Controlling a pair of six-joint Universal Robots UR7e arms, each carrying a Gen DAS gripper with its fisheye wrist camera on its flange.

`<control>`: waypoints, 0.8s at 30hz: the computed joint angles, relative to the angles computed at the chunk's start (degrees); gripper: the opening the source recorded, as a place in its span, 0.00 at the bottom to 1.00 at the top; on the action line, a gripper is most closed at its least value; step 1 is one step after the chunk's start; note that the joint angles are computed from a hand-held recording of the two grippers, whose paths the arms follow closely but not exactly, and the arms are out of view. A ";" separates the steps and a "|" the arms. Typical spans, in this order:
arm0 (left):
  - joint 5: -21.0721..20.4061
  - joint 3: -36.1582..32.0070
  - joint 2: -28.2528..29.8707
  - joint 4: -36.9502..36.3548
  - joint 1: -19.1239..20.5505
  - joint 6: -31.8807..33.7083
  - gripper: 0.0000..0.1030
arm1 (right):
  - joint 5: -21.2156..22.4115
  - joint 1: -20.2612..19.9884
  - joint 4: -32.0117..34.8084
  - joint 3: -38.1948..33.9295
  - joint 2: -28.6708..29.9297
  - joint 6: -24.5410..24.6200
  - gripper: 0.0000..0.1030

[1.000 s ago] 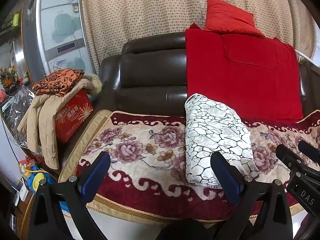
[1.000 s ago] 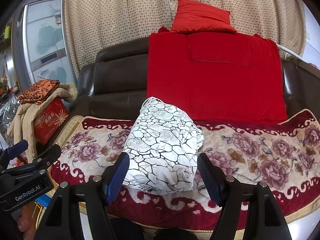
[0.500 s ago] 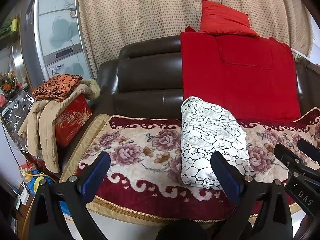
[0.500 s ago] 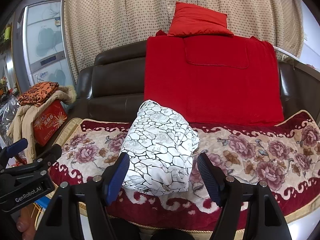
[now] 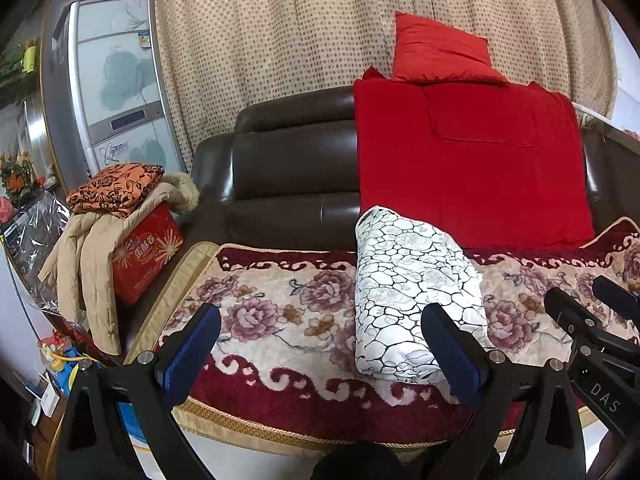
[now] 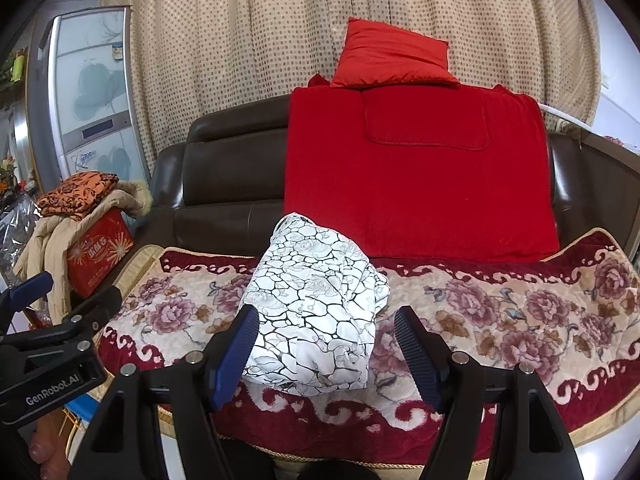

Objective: Fold large clothes

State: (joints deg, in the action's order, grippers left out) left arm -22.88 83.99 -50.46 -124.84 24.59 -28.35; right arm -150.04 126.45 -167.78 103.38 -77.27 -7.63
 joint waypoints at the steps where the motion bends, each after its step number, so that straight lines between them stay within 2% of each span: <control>1: 0.12 0.03 -0.01 -0.15 -0.09 0.09 0.97 | -0.14 0.08 -0.19 -0.01 -0.04 -0.22 0.72; 24: 1.72 2.33 -2.05 -3.32 -0.96 -0.12 0.97 | -3.63 2.40 -2.80 -0.10 1.03 -3.81 0.72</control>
